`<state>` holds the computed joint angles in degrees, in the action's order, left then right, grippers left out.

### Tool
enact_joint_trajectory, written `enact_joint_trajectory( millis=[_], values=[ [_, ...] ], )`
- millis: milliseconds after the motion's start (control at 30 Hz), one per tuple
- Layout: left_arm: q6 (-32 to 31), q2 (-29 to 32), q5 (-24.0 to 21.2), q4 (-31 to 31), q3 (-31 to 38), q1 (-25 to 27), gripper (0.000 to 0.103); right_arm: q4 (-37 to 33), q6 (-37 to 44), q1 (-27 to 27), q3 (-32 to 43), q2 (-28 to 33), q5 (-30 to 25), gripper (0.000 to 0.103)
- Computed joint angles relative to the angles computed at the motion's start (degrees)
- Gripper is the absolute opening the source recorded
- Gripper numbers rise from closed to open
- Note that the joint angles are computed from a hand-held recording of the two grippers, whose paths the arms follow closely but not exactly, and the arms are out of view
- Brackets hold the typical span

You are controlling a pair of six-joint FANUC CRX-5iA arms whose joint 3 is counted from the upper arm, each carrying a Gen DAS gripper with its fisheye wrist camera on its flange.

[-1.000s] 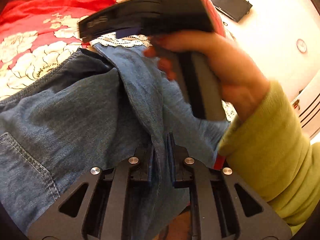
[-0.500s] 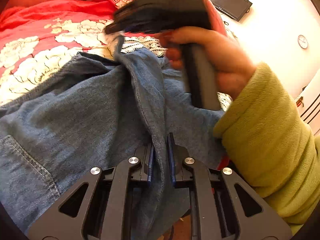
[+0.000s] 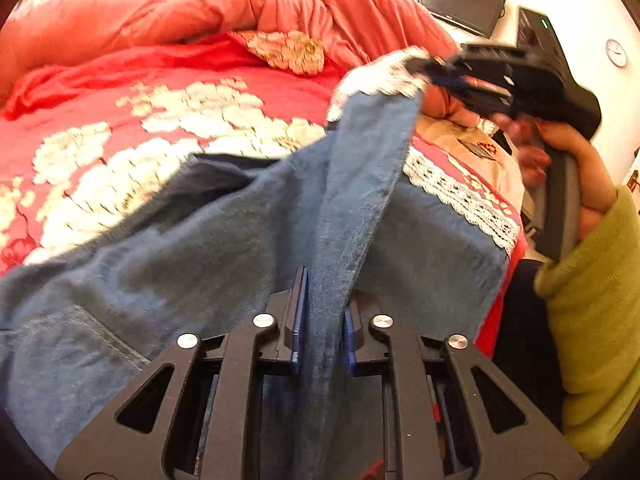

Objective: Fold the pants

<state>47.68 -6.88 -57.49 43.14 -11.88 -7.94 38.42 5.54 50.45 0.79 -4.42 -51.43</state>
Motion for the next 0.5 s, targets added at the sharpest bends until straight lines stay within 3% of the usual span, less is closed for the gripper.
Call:
enact_joint_trajectory(
  millis=[200,500],
  values=[
    [-3.7,-0.4,0.8,3.8,-0.7,0.9,0.007,3.1,-8.9,2.4,-7.5,-6.7,-0.2,0.008],
    [-8.9,-3.0,0.9,3.7,-1.5,0.0,0.007,1.9,-12.0,9.7,-10.7,-12.2,-11.0,0.008]
  ],
)
